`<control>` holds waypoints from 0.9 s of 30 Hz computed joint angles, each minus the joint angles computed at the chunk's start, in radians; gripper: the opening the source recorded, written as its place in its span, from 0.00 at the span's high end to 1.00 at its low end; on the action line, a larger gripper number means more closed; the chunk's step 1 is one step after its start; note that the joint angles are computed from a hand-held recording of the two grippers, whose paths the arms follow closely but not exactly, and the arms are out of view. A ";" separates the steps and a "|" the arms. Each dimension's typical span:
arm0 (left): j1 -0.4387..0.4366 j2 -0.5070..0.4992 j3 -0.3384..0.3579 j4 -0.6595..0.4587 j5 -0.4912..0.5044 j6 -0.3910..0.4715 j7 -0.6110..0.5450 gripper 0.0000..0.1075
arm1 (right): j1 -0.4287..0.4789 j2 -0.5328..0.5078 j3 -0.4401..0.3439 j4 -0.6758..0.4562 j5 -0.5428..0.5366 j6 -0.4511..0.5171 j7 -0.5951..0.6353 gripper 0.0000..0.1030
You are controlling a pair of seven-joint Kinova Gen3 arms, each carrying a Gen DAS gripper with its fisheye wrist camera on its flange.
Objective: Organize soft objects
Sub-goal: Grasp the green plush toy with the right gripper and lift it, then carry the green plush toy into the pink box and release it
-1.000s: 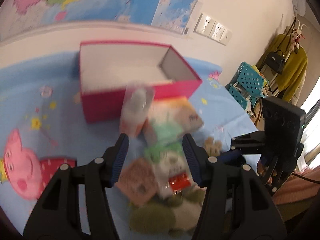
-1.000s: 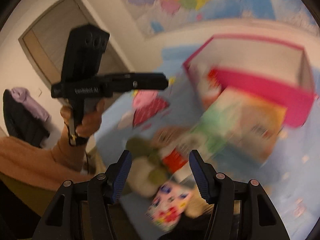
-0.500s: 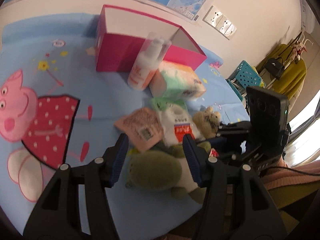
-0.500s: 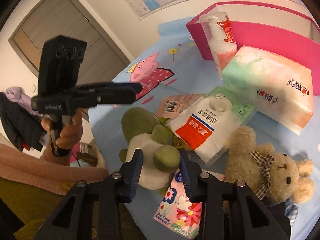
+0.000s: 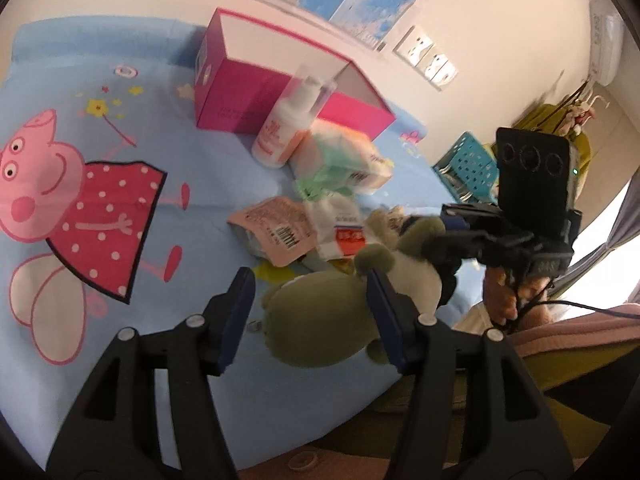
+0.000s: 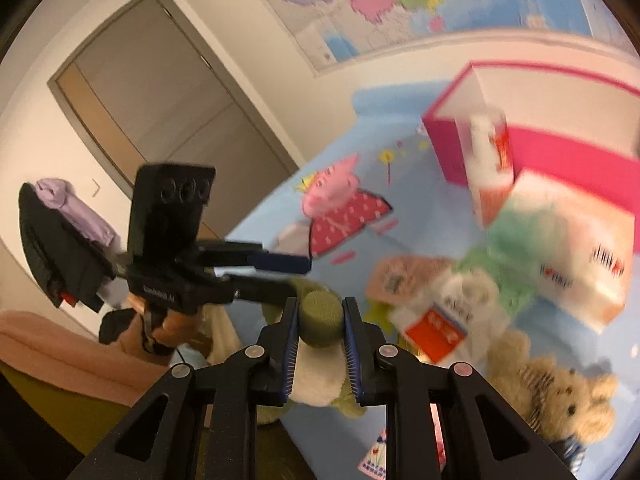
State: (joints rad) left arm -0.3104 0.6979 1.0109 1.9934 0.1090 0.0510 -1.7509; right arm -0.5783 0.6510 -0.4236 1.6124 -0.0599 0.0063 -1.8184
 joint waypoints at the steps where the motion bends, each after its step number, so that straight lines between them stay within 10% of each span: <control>1: -0.019 0.007 0.025 0.005 -0.006 -0.006 -0.008 0.38 | -0.006 -0.006 0.012 0.000 0.000 -0.007 -0.001 0.80; 7: -0.060 0.037 0.095 -0.005 -0.046 -0.005 -0.032 0.38 | -0.037 -0.060 0.093 0.021 0.000 -0.047 -0.019 0.80; 19: 0.099 -0.018 -0.037 -0.255 -0.020 0.048 -0.115 0.37 | -0.040 -0.110 0.186 -0.085 0.061 -0.040 0.041 0.80; 27: 0.318 -0.014 -0.307 -0.527 0.063 0.193 -0.120 0.37 | -0.026 -0.028 0.269 -0.288 0.042 0.117 0.055 0.80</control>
State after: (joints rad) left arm 0.0075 0.6835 0.7038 1.4665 0.1720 0.2438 -1.8714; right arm -0.6046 0.6233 -0.1549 1.3241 -0.0175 0.1236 -1.7635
